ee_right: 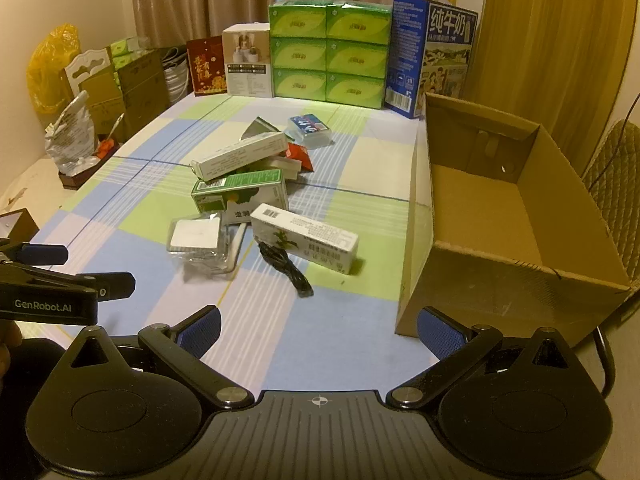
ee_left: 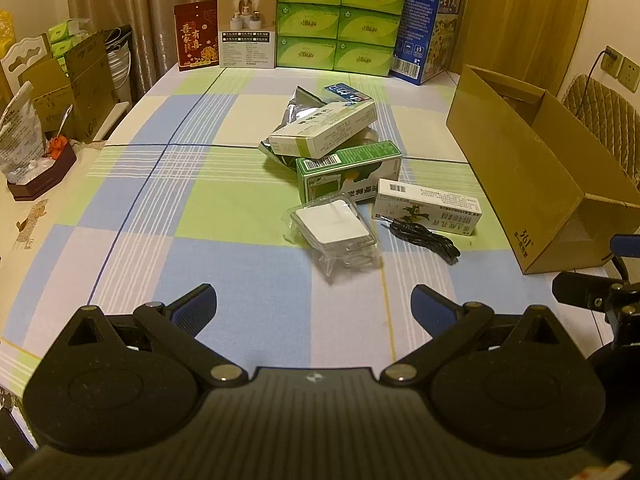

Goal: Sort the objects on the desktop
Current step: 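Move both tools toward the pile of items on the table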

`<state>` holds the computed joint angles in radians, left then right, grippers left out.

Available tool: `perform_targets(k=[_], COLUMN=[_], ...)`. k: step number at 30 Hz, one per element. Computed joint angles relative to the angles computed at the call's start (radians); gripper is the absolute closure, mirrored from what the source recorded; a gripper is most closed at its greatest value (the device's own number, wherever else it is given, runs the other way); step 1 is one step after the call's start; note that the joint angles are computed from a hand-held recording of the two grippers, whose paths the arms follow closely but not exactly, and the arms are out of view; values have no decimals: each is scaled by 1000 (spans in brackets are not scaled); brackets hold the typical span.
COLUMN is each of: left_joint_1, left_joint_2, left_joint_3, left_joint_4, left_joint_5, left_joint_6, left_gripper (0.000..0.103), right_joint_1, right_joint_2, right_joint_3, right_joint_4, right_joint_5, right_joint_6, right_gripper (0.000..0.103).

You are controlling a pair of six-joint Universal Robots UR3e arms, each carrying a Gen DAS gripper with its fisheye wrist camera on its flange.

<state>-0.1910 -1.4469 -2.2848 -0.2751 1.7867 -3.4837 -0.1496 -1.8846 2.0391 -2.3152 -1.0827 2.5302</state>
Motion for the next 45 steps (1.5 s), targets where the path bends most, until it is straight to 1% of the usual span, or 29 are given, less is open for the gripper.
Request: perform_targets(k=[25, 26, 29, 31, 34, 37, 40, 44, 45], left_joint_1=[-2, 4, 24, 49, 101, 145, 183, 256, 269], left_joint_2=[-8, -4, 10, 30, 76, 110, 124, 118, 104], left_joint_3=[-2, -7, -19, -21, -35, -49, -48, -42, -40], left_joint_4=[6, 9, 9, -17, -48, -58, -64, -55, -41], left_joint_5=[-5, -15, -40, -68, -126, -164, -188, -271, -286], left_joint_6=[-3, 0, -1, -2, 44, 120, 207, 341, 376], left_gripper=[1, 1, 1, 1, 1, 1, 1, 1, 1], right_joint_1=[0, -3, -32, -30, 6, 58, 93, 132, 143], right_joint_2=[3, -1, -9, -17, 10, 74, 143, 238, 264], right_joint_3=[-2, -2, -39, -40, -53, -85, -124, -164, -172], right_joint_4=[3, 11, 126, 137, 97, 55, 39, 7, -9], right_joint_5=[2, 8, 75, 93, 82, 55, 46, 34, 24], right_joint_6=[-5, -14, -97, -133, -161, -159, -164, -172, -170], right_gripper=[2, 2, 2, 2, 2, 2, 2, 2, 4])
